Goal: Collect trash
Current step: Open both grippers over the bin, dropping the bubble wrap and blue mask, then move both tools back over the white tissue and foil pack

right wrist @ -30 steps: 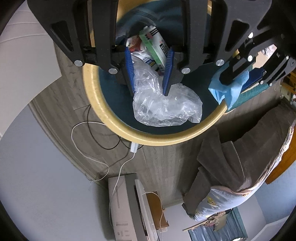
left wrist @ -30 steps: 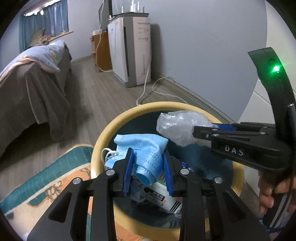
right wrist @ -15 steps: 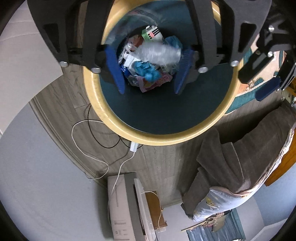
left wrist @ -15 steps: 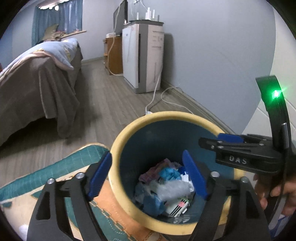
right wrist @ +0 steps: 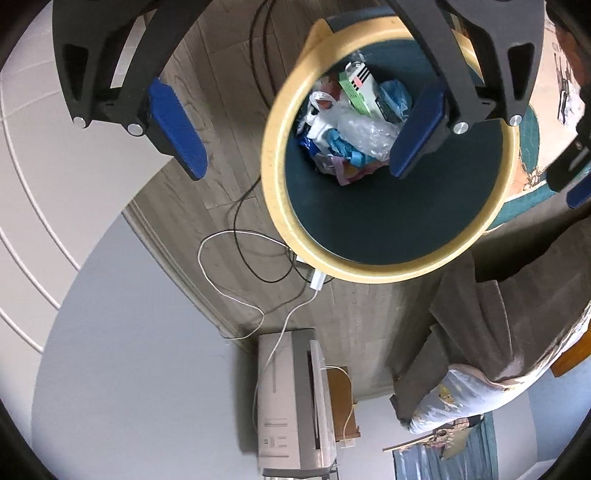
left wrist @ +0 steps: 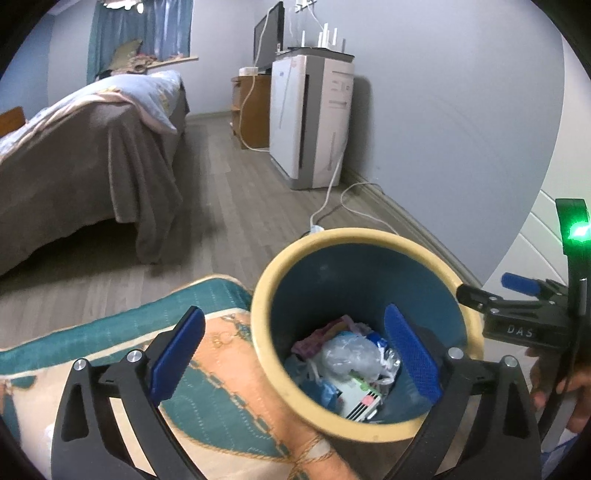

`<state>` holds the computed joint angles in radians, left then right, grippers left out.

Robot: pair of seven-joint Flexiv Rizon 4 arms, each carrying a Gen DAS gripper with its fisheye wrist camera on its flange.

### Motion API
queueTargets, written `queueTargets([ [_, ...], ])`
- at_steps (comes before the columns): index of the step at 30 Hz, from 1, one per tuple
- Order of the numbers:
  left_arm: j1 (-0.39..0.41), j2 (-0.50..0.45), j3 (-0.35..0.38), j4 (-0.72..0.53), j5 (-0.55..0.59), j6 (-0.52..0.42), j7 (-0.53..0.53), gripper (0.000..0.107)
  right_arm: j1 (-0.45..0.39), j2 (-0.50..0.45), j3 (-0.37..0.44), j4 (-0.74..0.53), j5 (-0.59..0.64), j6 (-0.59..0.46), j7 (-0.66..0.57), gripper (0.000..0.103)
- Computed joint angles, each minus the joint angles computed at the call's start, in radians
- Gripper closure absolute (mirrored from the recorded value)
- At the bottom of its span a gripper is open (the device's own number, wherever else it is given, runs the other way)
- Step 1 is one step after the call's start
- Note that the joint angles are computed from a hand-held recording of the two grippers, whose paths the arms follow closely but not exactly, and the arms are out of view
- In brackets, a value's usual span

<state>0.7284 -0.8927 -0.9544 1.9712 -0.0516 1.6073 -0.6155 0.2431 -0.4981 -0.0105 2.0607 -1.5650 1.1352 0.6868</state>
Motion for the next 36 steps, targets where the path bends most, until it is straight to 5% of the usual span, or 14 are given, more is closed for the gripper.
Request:
queueTargets([
  [23,0.239,0.050,-0.138,0.106,0.084,0.028,-0.047,0.009,0.156,0.042,0.035,-0.052,0.198,-0.199,-0.189,0.006],
  [36,0.351,0.090,-0.096,0.099,0.081,0.043,-0.073,0.009,0.264,-0.051,0.013,-0.218,0.193,-0.131,-0.281,0.006],
])
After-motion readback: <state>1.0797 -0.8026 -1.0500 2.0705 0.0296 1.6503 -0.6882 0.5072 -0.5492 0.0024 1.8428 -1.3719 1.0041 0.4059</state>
